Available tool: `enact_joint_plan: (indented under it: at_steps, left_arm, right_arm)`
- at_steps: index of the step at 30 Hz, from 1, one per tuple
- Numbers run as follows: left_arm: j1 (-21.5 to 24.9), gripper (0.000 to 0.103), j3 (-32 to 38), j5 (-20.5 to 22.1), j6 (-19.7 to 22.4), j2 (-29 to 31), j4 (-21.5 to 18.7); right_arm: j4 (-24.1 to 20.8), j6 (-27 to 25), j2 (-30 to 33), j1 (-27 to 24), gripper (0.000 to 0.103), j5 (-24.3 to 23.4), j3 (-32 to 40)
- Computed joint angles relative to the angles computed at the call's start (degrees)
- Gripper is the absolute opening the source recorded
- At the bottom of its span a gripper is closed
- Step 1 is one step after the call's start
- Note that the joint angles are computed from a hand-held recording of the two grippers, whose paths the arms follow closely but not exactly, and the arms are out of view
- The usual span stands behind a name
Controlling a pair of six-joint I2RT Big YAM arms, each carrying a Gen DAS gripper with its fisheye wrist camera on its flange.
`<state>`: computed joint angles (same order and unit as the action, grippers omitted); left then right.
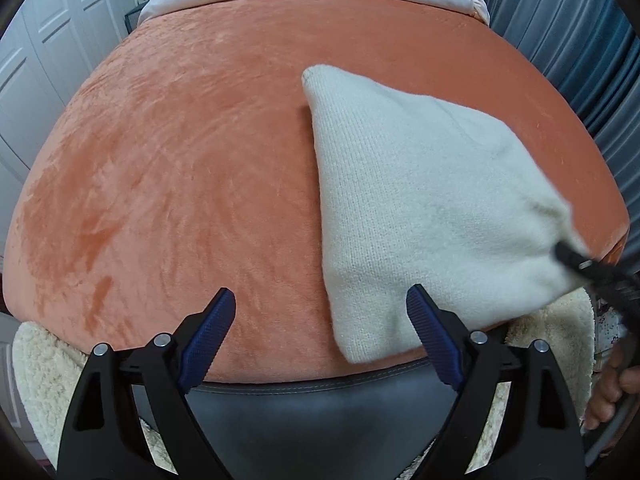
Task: Fold small clothes
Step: 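Grasp the folded cardigan end with both tools and lift it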
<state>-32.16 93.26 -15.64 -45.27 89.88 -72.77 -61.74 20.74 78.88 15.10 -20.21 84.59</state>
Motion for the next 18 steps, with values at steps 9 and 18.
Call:
enact_joint_plan:
  at_steps: [9,18]
  left_arm:
    - [0.5,0.087,1.0,2.7,-0.7,2.4,0.1]
    - [3.5,0.093,1.3,11.5,-2.8,4.4,10.1]
  right_arm:
    - [-6.0,-4.4,2.4,-3.2,0.022,0.0,-3.7]
    - [-6.2,-8.6,2.9,-6.2,0.078,2.3,3.8]
